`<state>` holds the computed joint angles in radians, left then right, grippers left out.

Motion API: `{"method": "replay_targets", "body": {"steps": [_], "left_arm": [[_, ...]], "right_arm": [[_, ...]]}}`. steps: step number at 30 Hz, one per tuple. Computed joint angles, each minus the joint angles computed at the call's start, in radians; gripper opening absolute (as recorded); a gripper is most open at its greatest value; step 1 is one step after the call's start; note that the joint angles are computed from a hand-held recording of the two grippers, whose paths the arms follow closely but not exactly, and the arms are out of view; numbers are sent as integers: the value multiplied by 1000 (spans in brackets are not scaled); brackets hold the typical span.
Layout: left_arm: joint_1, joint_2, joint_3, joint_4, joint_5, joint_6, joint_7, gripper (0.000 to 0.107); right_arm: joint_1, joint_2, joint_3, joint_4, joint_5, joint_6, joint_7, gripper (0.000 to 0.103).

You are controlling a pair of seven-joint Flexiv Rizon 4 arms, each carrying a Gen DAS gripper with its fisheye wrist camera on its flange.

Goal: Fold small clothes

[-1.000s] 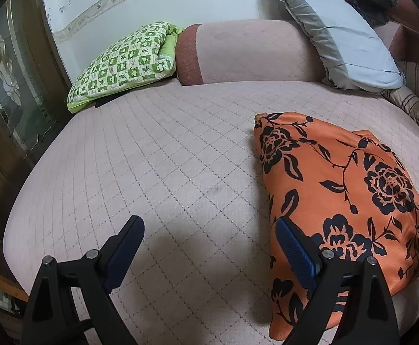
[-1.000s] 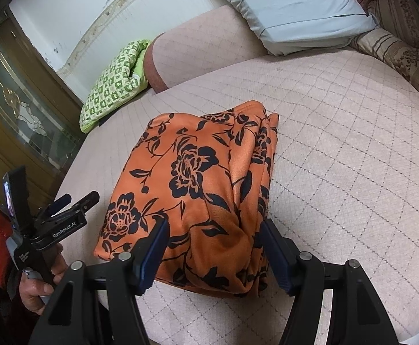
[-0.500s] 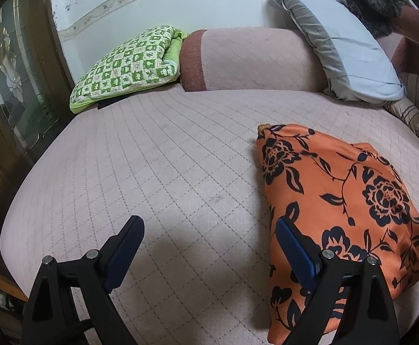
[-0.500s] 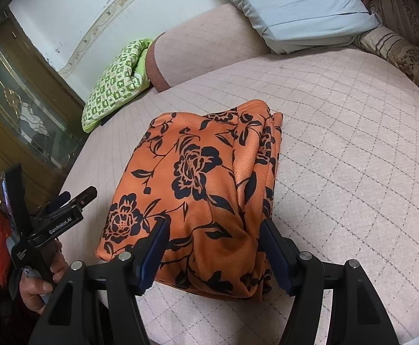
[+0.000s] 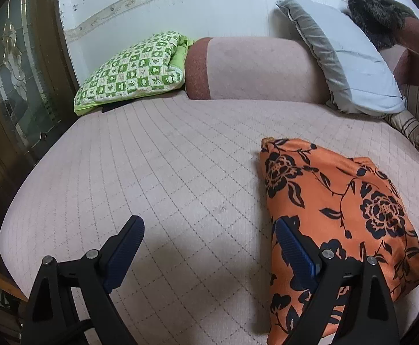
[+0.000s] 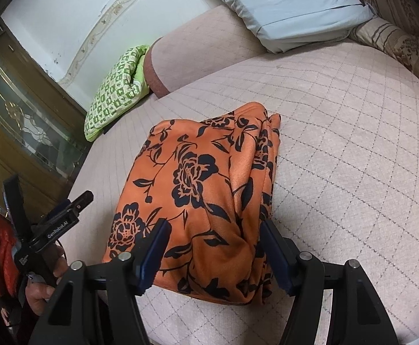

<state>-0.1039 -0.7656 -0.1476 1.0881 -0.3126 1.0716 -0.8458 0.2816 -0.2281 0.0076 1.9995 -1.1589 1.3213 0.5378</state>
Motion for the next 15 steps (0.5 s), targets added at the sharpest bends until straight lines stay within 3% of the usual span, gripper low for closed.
{"method": "replay_targets", "body": {"steps": [15], "left_arm": [[3,10,-12,13,-10,41,13,93]], "right_arm": [[-6,-5,-9,2,-15,27,16,69]]}}
